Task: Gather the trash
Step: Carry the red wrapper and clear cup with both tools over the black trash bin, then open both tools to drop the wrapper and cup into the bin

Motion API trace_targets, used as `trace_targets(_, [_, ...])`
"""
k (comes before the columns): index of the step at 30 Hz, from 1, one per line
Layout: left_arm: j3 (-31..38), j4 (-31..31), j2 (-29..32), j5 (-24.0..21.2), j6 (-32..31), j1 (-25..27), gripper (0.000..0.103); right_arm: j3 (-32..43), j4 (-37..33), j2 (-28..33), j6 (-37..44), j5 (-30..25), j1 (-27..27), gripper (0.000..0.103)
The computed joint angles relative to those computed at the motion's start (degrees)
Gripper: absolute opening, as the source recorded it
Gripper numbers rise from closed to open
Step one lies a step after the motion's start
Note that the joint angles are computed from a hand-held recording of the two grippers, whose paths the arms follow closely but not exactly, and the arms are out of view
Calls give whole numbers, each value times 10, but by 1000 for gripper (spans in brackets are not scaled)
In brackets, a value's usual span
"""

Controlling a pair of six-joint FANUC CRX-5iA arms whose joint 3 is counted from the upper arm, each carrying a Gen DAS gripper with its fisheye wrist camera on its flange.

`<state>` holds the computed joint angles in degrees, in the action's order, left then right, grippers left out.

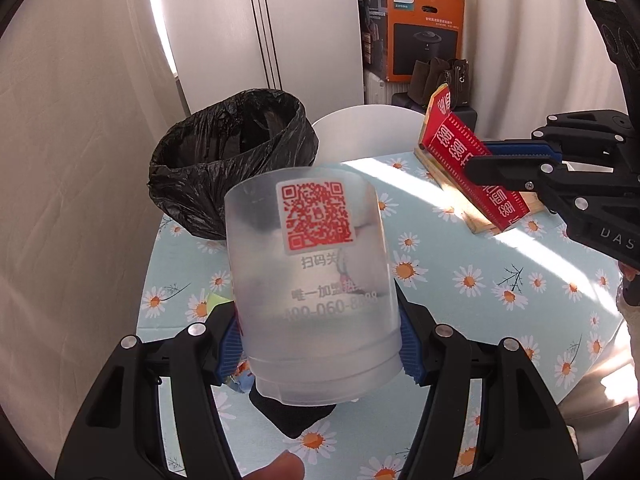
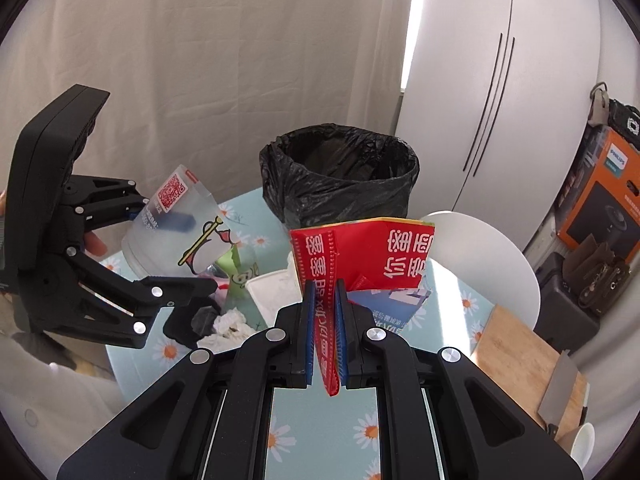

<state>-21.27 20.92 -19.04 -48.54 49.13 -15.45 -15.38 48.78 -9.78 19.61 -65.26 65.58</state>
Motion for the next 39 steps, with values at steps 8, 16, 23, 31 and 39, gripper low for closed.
trace_targets(8, [29, 123, 62, 8, -159, 50, 63, 72, 15, 60, -26, -8, -36, 8])
trace_targets(16, [102, 187, 145, 9, -242, 73, 63, 134, 32, 117, -20, 54, -100, 8])
trace_targets(23, [183, 244, 223, -22, -287, 86, 63, 161, 35, 149, -46, 139, -156, 8])
trace_targets(31, [282, 268, 330, -59, -314, 90, 63, 177, 39, 186, -99, 213, -211, 9])
trace_targets(39, [374, 240, 419, -99, -289, 88, 63, 210, -22, 228, -78, 227, -244, 9])
